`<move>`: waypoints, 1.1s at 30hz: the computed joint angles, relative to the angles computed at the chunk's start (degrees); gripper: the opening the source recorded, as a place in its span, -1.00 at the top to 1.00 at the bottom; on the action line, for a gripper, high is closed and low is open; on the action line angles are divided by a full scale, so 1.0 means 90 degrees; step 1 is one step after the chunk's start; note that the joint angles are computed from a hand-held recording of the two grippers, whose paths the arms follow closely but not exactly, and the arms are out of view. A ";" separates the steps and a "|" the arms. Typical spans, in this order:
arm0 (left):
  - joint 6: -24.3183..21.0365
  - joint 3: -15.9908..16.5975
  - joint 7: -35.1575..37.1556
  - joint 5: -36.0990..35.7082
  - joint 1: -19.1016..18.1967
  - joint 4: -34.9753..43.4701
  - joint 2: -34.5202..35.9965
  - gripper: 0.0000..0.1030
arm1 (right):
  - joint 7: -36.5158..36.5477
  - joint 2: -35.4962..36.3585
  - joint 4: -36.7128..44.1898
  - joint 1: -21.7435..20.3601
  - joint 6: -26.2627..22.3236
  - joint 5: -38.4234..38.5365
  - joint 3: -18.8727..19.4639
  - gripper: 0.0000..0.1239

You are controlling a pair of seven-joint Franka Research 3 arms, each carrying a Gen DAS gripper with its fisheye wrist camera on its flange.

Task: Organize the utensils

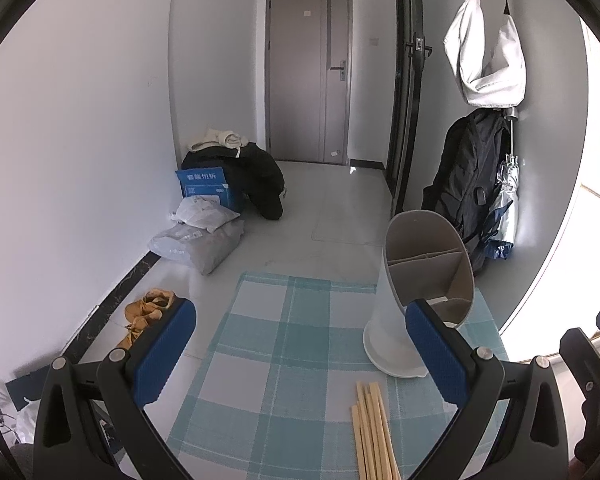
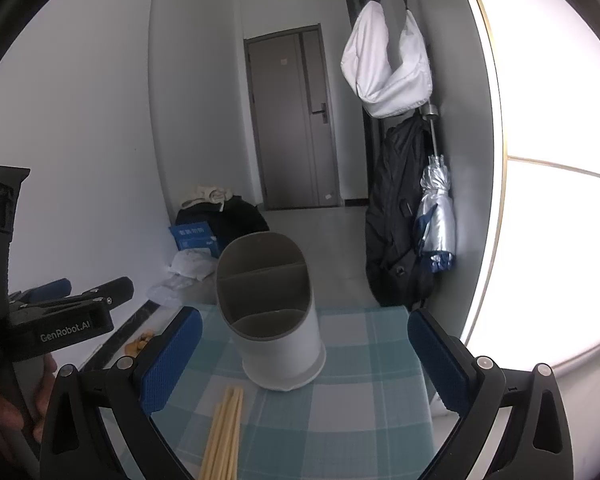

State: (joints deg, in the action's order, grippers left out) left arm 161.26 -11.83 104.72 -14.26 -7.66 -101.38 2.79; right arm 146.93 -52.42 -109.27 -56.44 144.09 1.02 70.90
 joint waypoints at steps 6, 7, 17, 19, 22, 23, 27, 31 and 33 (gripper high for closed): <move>-0.0057 -0.0005 0.0035 -0.0032 0.0004 0.0037 0.0014 -0.98 | -0.0023 0.0002 -0.0027 0.0022 0.0029 0.0002 -0.0018 -0.66; -0.0110 -0.0009 0.0080 -0.0078 0.0011 0.0061 0.0019 -0.98 | -0.0023 0.0004 -0.0035 0.0028 0.0053 0.0000 -0.0017 -0.66; -0.0378 -0.0003 0.0127 -0.0209 0.0045 0.0166 0.0054 -0.98 | -0.0016 -0.0087 -0.0031 -0.0009 0.0080 -0.0013 -0.0010 -0.66; -0.0378 -0.0009 0.0178 -0.0272 0.0052 0.0178 0.0062 -0.98 | -0.0030 -0.0073 -0.0038 -0.0005 0.0101 0.0002 -0.0009 -0.66; -0.0297 -0.0010 0.0178 -0.0268 0.0048 0.0132 0.0052 -0.98 | -0.0018 -0.0118 -0.0040 -0.0012 0.0109 -0.0005 -0.0008 -0.66; -0.0274 -0.0012 0.0188 -0.0283 0.0048 0.0118 0.0050 -0.98 | -0.0020 -0.0115 -0.0045 -0.0010 0.0125 0.0005 -0.0007 -0.66; -0.0217 -0.0013 0.0238 -0.0323 0.0047 0.0078 0.0036 -0.98 | -0.0004 -0.0121 -0.0058 -0.0007 0.0136 0.0030 -0.0008 -0.66; -0.0145 -0.0008 0.0249 -0.0283 0.0038 0.0041 0.0026 -0.98 | -0.0011 -0.0101 -0.0079 0.0004 0.0186 0.0044 -0.0006 -0.66; -0.0143 -0.0011 0.0277 -0.0312 0.0040 0.0037 0.0023 -0.98 | -0.0039 -0.0081 -0.0091 0.0009 0.0250 0.0031 0.0007 -0.66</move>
